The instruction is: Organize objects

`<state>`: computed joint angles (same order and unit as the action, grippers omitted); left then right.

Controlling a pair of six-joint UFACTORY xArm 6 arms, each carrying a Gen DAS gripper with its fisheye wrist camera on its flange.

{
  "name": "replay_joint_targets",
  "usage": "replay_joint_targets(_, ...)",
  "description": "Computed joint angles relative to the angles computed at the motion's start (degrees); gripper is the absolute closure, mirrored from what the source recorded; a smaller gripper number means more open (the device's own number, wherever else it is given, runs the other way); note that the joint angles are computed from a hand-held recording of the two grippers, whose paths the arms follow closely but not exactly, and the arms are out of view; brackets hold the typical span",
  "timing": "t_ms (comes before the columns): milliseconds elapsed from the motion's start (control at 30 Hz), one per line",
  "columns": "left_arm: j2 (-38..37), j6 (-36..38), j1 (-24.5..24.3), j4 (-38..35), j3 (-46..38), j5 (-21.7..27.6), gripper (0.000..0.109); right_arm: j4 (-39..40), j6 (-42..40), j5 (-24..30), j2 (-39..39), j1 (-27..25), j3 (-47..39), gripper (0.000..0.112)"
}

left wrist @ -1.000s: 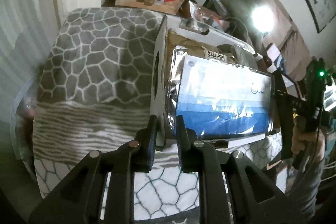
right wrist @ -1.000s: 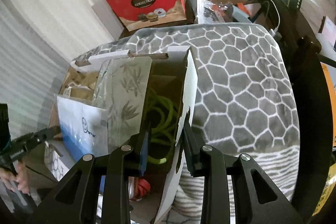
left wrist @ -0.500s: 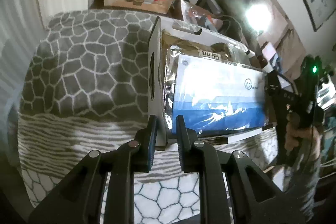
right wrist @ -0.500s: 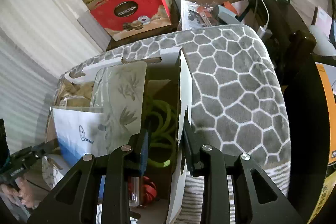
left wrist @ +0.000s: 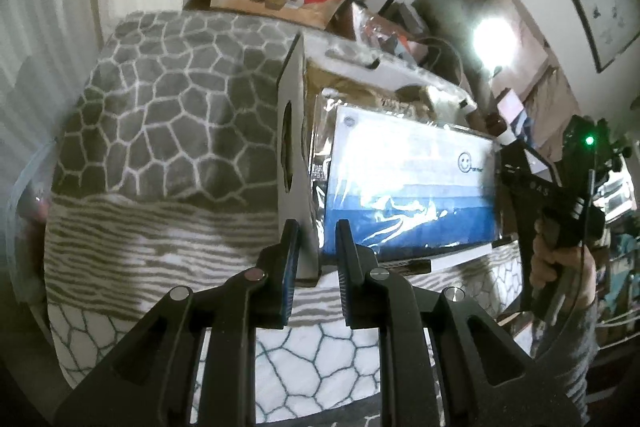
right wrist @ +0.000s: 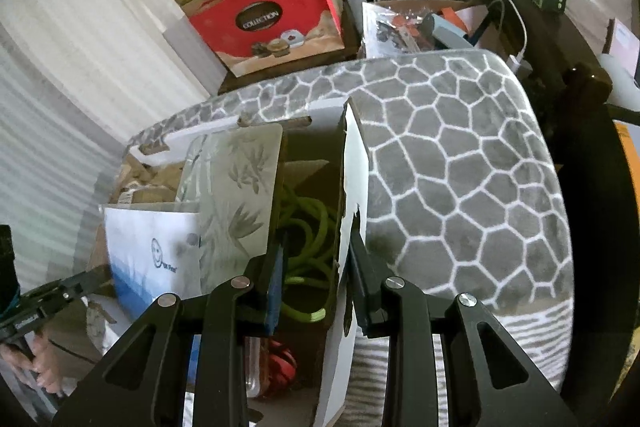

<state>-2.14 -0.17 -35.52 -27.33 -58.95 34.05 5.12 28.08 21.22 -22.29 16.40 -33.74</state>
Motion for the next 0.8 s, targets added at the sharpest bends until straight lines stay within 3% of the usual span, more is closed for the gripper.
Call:
replay_joint_targets(267,0.53,-0.38,-0.28,1.79,0.18,-1.00,0.093,-0.16,1.04,-2.68,0.95,-0.45,0.14,0.083)
replay_joint_targets(433,0.07,-1.49,-1.02,5.73,0.46,-1.58,0.093,-0.41,2.20,-1.41,-0.04,-0.21,0.61,0.081)
replay_joint_targets(533,-1.34,-4.76,-1.36,9.78,1.48,-2.50,0.072,-10.92,10.76,1.26,-2.83,-0.09,1.55,0.063)
replay_joint_targets(667,-4.19,-7.20,-2.57,13.81,4.10,-6.13,0.056,-19.60,17.75,4.07,-8.20,1.32,3.48,0.058)
replay_joint_targets(800,-6.43,-14.75,-4.35,24.85,5.97,-8.56,0.039,-30.07,26.67,10.49,-13.81,4.99,3.84,0.049)
